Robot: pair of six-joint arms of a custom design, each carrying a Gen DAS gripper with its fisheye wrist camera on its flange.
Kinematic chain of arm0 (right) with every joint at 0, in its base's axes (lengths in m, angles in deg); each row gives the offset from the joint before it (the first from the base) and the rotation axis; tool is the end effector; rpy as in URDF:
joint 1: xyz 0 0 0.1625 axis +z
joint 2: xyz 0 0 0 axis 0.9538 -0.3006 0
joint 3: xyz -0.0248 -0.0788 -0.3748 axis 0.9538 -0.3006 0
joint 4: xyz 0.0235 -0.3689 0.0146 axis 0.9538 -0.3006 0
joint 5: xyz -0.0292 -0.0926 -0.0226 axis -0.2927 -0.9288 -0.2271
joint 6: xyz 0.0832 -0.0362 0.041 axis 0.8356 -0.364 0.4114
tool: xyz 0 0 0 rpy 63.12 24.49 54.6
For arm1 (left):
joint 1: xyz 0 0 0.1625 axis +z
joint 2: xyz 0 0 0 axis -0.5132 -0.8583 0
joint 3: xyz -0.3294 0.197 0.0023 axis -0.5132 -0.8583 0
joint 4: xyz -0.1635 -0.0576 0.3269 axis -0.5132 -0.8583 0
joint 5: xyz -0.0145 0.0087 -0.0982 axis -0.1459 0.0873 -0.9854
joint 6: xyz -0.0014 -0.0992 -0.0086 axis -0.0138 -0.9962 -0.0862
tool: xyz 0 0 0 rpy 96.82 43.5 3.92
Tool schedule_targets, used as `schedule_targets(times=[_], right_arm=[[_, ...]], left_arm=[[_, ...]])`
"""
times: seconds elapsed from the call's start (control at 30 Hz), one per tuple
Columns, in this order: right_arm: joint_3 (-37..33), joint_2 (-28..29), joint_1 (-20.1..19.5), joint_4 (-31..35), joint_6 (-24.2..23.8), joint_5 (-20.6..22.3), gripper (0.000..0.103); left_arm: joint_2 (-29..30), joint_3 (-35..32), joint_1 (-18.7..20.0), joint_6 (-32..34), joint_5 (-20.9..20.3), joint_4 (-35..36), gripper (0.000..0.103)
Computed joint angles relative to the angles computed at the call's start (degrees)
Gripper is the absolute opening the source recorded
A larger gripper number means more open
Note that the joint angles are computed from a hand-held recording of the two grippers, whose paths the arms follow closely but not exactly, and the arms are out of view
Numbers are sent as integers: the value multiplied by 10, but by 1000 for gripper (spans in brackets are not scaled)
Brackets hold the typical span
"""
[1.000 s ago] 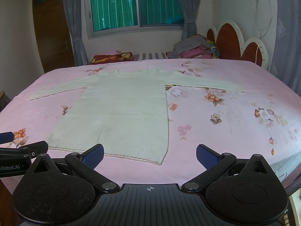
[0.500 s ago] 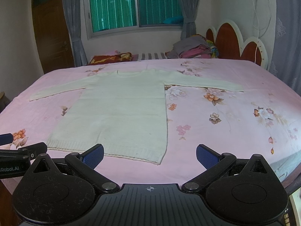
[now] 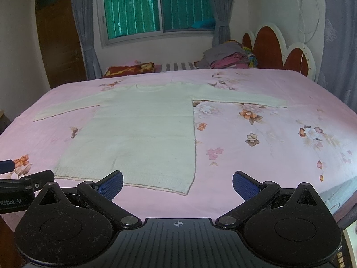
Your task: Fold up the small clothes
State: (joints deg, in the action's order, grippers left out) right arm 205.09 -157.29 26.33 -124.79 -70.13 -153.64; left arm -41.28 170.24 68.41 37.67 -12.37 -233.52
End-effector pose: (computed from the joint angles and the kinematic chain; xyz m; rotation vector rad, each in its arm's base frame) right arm 0.1355 -0.4086 0.3497 0.1081 -2.1365 1.2128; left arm -0.3423 -0.5232 0.1052 0.9096 2.2442 -0.9164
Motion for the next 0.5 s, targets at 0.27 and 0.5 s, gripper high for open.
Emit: schedule_targets(times=[0.27,0.5], right_arm=[[-2,-2,-3,5,-1,4,103],[-1,-6,-7,8,0,10,103]], left_arm=[[0,0,0,-1,1,0,103],[7,-7,-2,-4,6,5,103]])
